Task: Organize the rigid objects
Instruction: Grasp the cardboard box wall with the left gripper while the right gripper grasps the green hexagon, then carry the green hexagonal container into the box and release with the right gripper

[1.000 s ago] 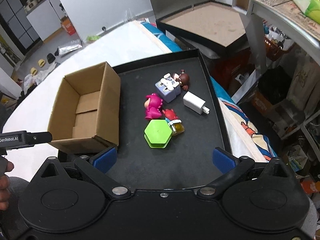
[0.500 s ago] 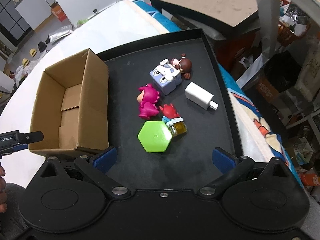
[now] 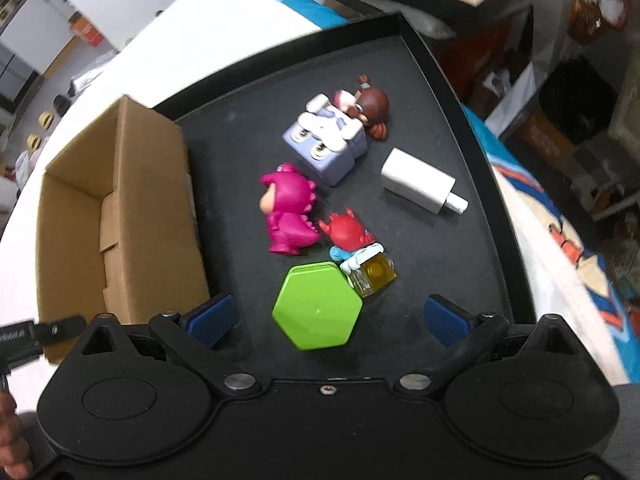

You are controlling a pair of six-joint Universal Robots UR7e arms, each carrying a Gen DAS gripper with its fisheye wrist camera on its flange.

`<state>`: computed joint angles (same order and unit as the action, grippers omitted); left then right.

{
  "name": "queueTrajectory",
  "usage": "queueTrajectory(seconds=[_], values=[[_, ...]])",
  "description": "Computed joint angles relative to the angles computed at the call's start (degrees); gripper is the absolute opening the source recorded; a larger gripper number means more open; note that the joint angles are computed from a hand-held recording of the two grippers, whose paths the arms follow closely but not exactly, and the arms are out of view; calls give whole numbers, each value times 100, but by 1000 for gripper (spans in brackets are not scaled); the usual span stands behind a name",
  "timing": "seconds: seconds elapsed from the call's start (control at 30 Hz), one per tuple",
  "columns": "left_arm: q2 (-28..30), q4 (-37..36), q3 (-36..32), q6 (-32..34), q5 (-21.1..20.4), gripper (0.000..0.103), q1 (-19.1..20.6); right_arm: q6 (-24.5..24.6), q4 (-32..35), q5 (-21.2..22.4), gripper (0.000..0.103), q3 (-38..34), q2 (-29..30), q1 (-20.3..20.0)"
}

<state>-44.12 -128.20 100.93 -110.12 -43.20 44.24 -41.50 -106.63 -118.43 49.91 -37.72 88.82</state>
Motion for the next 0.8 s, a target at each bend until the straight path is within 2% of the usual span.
queueTrajectory(seconds=[0.2,0.33,0.4,0.47,0.57,0.8], values=[[86,302,-292,361,-174,20,86,316,-52,-170,100,-109,216,-39],[97,393,-371,567,-256,21,79,446,71,-240,92,-168,297,-73],[76,441,-357,578,-250,21,84,481,141,-272,76,-207,337,-98],[92,317,-313,587,-217,21,102,645,521,-227,51,-448,437,-133],[118,176,-266,526,-97,20,120,523,477,-135,47,-413,373,-146],[191,103,-245,454,-26,21,47,400,521,140,47,-321,139,-150]])
